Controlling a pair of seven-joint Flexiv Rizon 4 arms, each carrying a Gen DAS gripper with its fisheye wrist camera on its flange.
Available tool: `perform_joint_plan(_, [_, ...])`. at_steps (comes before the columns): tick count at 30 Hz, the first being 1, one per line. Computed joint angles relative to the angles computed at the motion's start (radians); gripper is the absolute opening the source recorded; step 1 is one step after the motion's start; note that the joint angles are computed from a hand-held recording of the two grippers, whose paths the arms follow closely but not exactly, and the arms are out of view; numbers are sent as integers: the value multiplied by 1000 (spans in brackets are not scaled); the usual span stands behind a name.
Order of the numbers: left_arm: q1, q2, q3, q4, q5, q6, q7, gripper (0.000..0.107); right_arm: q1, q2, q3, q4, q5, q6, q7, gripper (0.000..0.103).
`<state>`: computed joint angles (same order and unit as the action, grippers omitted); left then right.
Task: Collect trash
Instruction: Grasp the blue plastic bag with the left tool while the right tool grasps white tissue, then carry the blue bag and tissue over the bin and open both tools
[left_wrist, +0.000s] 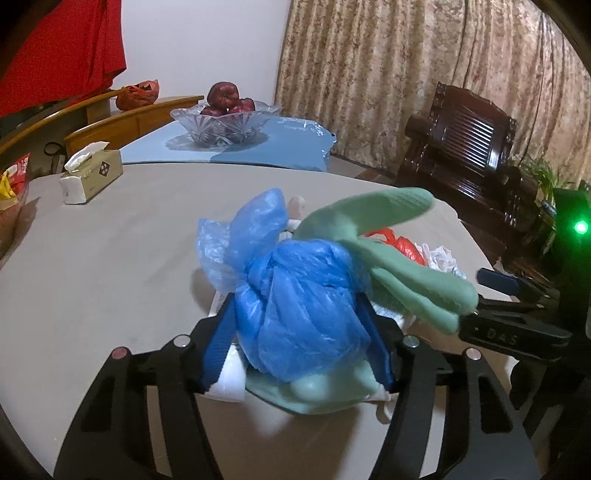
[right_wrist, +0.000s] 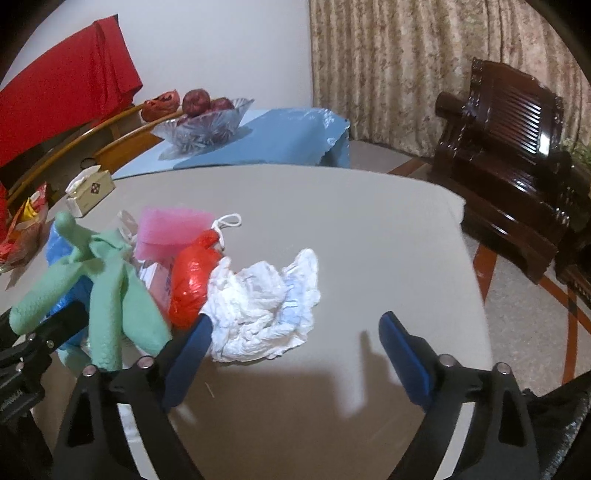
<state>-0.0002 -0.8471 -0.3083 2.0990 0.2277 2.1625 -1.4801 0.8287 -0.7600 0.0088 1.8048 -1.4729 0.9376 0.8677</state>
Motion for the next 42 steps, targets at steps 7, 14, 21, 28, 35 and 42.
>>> perform_joint_plan(7, [-23,11,19,11,-9,18,4,53,-35,-30,-9,-40,-93,128,11,35])
perform_joint_plan(14, [-18,36,28,44,-2,67,-16,50,-10,22,7,2,-127,47,67,26])
perform_joint_plan(21, [-15,79,40,97,29,144,-55,50,26,101,52,64,-125,-114,88,26])
perform_joint_plan(28, [-38,148,70,173,56,217,-79,50,60,161,101,113,-131,-229,125,26])
perform_joint_plan(35, [-55,200,77,246,88,245,-94,50,101,216,153,166,-95,-325,151,26])
perform_joint_plan(42, [-81,233,73,302,114,269,-105,50,150,266,200,210,-31,-429,158,26])
